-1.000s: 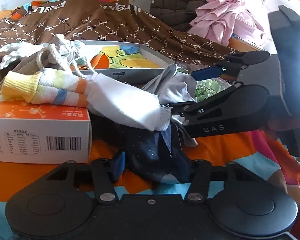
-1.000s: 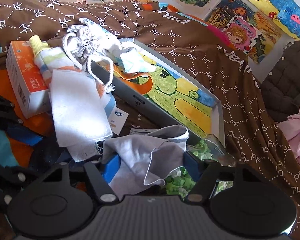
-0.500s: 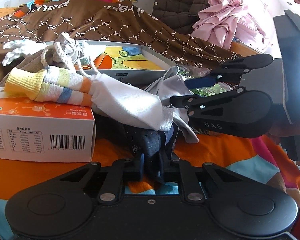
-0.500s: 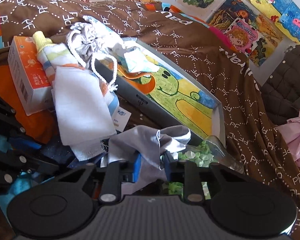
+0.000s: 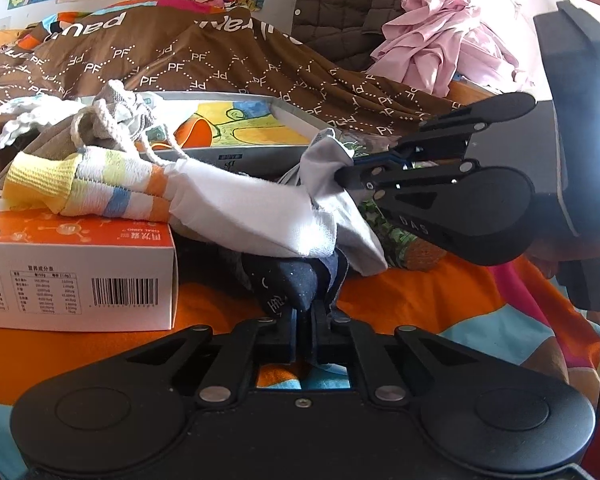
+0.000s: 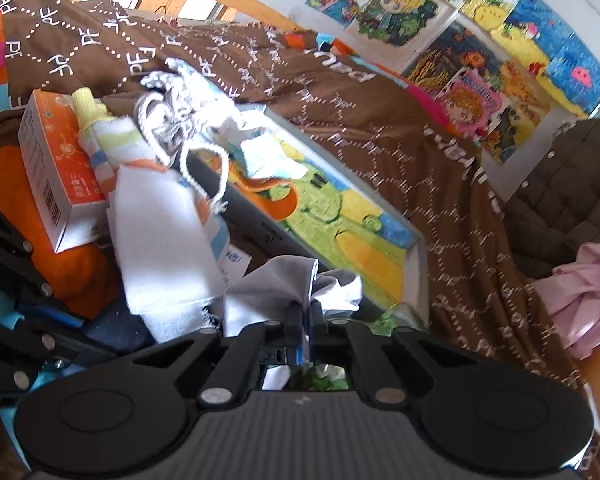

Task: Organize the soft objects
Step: 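Lift and carry the navy cloth and grey cloth over the tray with both tools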

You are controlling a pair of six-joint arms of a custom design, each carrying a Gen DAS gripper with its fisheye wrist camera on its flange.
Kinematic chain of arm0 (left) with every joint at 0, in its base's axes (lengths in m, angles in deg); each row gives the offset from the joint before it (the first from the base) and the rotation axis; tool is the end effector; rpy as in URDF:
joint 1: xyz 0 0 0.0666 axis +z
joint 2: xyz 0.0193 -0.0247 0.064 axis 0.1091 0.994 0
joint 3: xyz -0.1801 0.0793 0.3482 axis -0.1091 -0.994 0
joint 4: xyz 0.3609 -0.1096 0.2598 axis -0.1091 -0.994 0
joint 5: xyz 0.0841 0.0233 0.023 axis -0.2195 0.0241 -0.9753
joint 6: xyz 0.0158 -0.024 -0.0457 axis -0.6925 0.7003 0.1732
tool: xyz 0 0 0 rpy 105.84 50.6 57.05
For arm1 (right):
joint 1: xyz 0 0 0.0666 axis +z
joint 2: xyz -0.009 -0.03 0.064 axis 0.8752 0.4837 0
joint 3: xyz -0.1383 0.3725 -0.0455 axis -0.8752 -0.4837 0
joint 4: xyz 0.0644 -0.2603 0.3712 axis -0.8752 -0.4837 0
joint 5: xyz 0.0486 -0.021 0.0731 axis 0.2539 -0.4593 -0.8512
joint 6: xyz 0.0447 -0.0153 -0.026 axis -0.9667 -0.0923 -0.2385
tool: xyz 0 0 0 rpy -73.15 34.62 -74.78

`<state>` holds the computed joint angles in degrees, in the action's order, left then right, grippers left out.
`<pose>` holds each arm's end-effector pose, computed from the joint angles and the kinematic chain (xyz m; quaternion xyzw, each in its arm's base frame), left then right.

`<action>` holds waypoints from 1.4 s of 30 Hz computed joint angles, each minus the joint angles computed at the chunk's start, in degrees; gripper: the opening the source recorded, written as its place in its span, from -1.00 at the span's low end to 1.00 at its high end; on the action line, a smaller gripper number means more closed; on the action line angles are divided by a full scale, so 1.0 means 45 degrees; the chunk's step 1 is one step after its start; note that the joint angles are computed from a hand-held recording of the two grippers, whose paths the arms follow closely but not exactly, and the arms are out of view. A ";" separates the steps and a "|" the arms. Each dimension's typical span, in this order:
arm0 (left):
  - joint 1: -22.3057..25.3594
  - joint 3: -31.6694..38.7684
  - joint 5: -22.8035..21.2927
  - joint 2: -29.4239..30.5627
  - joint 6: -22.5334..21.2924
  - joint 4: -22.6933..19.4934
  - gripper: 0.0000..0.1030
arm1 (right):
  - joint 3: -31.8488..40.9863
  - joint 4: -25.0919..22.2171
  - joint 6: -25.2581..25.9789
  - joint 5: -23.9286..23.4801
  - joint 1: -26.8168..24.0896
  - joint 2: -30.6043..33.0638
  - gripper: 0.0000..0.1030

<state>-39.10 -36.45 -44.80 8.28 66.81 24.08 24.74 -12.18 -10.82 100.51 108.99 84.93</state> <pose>0.3002 -0.2991 0.3655 0.1633 0.8643 -0.2157 0.4241 0.3314 0.3340 0.4109 -0.3319 0.8053 -0.1670 0.4621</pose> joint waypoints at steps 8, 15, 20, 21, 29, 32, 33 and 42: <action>-0.0409 -0.0079 0.0176 -0.0167 -0.1140 0.0400 -0.90 | -0.0399 0.1189 0.0356 0.1130 0.0162 -0.0561 -0.95; -0.0788 -0.0113 -0.0056 -0.0373 -0.1769 0.0722 -0.90 | -0.0793 0.2336 0.0602 0.1991 0.0364 -0.1168 -0.95; -0.0956 -0.0139 0.0225 -0.0742 -0.1661 0.1010 -0.90 | -0.0864 0.2238 0.0264 0.2583 0.0456 -0.1358 -0.95; -0.1016 -0.0114 0.0192 -0.0785 -0.1662 0.1034 -0.90 | -0.0869 0.2213 0.0166 0.2662 0.0479 -0.1406 -0.95; -0.1419 0.0017 -0.0803 -0.1431 -0.1852 0.0821 -0.90 | -0.1106 0.3027 -0.0178 0.3047 0.0785 -0.1993 -0.95; -0.1352 -0.0017 -0.1315 -0.1784 -0.1827 0.0853 -0.90 | -0.1177 0.3406 -0.0354 0.2951 0.0826 -0.2179 -0.95; -0.1318 -0.0034 -0.1504 -0.1905 -0.1791 0.0880 -0.90 | -0.1191 0.3467 -0.0435 0.2863 0.0819 -0.2222 -0.95; -0.0406 0.0620 -0.1989 -0.1614 -0.2294 0.1541 -0.90 | -0.1191 0.4190 -0.0403 0.2080 0.0666 -0.1934 -0.95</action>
